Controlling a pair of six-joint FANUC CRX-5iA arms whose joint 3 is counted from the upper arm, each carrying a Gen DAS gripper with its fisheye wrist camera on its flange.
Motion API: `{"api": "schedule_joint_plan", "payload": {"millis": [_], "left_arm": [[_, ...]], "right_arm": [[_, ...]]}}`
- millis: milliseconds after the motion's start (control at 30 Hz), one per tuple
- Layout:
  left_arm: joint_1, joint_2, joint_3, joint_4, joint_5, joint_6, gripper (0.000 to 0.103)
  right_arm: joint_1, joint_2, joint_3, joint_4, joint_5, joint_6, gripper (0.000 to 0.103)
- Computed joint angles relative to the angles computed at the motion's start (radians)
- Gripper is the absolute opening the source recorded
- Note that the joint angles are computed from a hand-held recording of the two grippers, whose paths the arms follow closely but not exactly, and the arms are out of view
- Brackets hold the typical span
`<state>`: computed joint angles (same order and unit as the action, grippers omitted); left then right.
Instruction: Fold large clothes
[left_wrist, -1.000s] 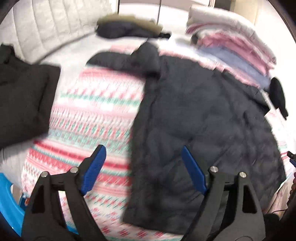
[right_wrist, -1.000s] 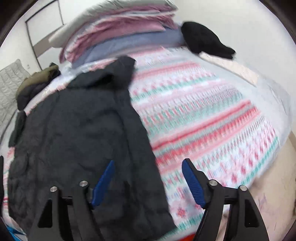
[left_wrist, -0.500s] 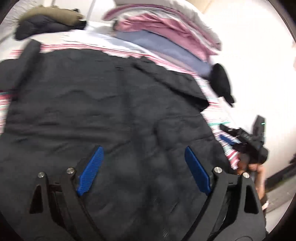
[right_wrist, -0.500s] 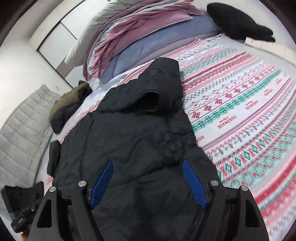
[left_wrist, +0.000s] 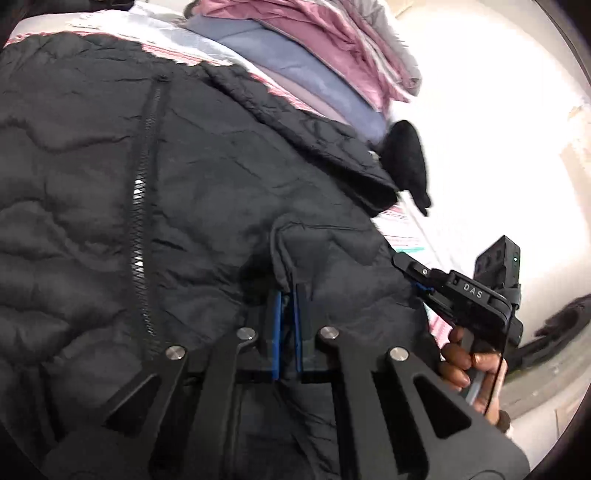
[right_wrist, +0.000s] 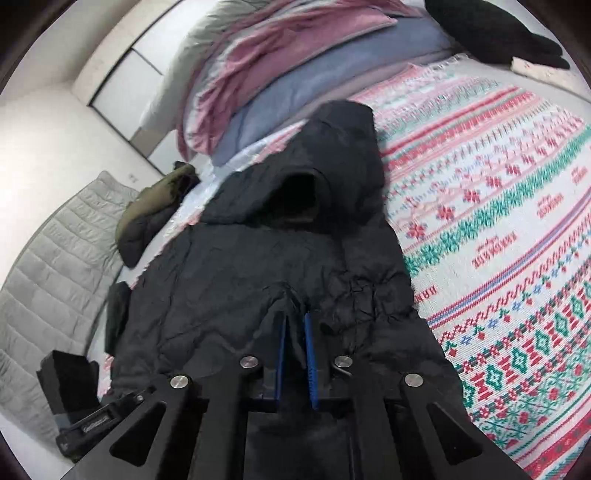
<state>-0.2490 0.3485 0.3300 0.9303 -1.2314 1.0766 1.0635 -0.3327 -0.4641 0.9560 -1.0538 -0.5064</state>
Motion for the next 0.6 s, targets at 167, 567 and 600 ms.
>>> {"api": "schedule_joint_plan", "payload": {"millis": [167, 567, 600], "left_arm": [[0.007, -0.045, -0.011, 0.039, -0.035, -0.157, 0.004], [-0.026, -0.095, 0.092, -0.369, -0.212, -0.393, 0.008], [-0.027, -0.103, 0.088, -0.386, -0.210, -0.403, 0.010]], "right_arm": [[0.115, -0.017, 0.038, 0.049, -0.136, 0.070, 0.007], [0.266, -0.027, 0.061, 0.064, -0.347, -0.043, 0.072], [0.254, -0.030, 0.055, 0.071, -0.322, -0.061, 0.072]]}}
